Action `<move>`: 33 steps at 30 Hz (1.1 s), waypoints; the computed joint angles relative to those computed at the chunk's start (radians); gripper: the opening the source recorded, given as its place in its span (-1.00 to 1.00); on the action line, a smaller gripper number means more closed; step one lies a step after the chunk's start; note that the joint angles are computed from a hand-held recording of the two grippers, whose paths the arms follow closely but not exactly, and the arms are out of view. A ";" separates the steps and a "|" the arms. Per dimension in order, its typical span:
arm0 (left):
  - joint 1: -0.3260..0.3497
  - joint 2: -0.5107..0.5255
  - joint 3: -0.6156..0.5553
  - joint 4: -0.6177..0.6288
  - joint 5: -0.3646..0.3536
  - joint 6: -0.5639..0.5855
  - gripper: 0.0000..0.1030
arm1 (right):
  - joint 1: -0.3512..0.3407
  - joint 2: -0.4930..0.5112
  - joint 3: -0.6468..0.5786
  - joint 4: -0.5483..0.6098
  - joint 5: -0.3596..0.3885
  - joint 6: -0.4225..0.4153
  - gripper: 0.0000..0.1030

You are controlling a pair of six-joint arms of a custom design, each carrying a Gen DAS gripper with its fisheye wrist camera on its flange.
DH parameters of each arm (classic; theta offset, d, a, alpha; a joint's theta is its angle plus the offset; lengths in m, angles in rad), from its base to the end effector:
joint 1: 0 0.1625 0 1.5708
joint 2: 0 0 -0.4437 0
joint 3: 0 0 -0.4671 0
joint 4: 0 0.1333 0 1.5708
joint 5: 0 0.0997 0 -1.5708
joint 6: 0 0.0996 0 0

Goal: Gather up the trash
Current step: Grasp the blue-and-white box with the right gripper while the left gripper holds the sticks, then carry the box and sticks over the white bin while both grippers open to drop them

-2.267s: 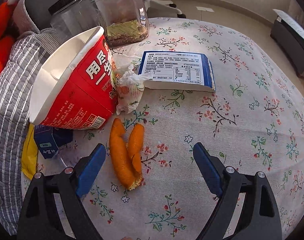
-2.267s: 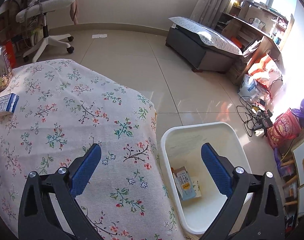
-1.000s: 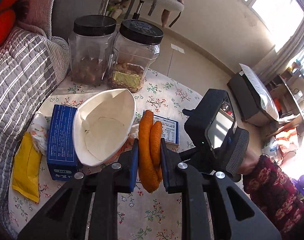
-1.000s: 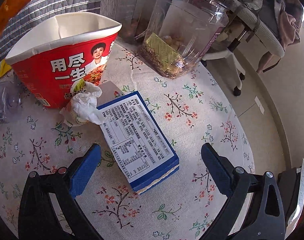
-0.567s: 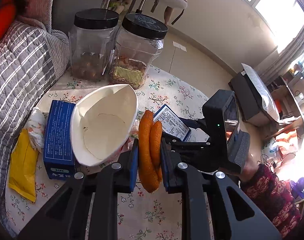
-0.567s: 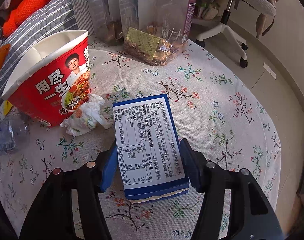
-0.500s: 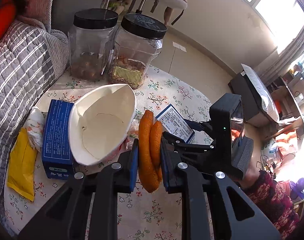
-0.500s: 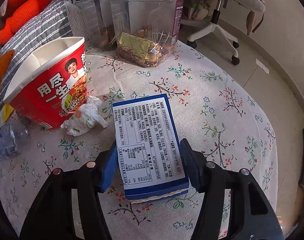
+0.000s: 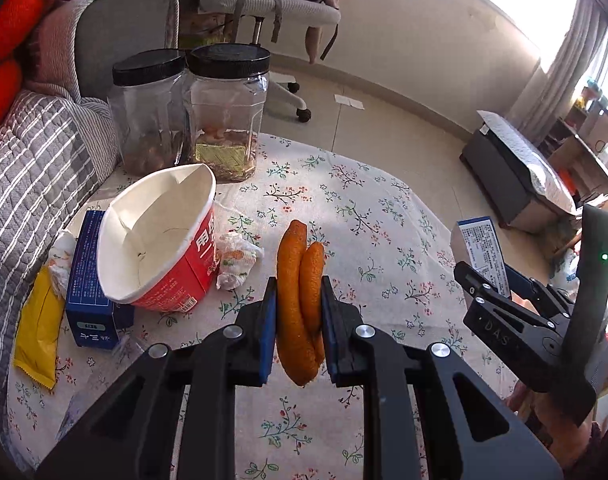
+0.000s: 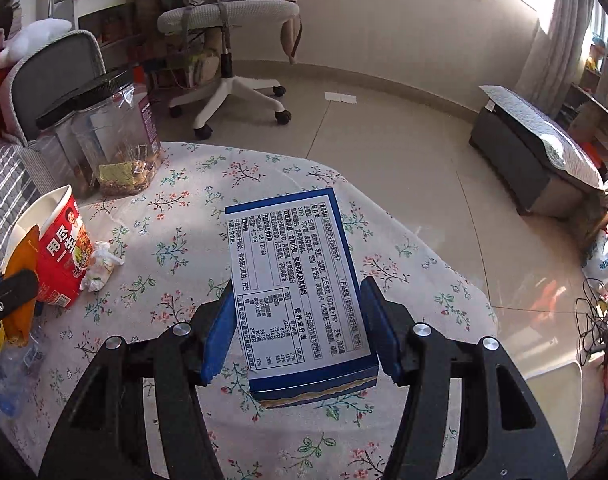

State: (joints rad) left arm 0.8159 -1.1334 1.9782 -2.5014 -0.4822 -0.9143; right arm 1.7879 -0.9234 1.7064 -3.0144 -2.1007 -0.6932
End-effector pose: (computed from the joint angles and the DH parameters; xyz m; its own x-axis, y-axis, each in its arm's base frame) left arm -0.2507 -0.5898 0.1776 -0.7787 -0.4146 -0.4709 0.1079 0.6508 -0.7515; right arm 0.2383 -0.6951 0.1802 -0.5908 -0.4027 0.6991 -0.7119 0.6679 -0.2169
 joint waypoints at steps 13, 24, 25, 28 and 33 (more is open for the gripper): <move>-0.095 0.155 -0.068 -0.058 0.006 -0.022 -0.61 | -0.068 -0.179 0.144 -0.230 -0.034 -0.010 0.11; -0.142 0.276 -0.180 -0.016 -0.030 0.062 -0.61 | -0.185 -0.244 0.114 -0.198 -0.118 0.118 0.12; -0.145 0.290 -0.192 -0.017 -0.036 0.074 -0.61 | -0.197 -0.250 0.107 -0.174 -0.126 0.144 0.12; -0.148 0.332 -0.232 -0.031 -0.064 0.121 -0.61 | -0.230 -0.270 0.095 -0.129 -0.142 0.212 0.26; -0.149 0.418 -0.327 -0.089 -0.147 0.233 -0.61 | -0.262 -0.299 0.094 -0.171 -0.166 0.261 0.71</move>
State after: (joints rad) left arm 0.6669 -0.7150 1.6512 -2.5905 -0.6293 -0.6811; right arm 1.5261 -1.2223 1.8005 -3.1851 -2.2669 -0.4325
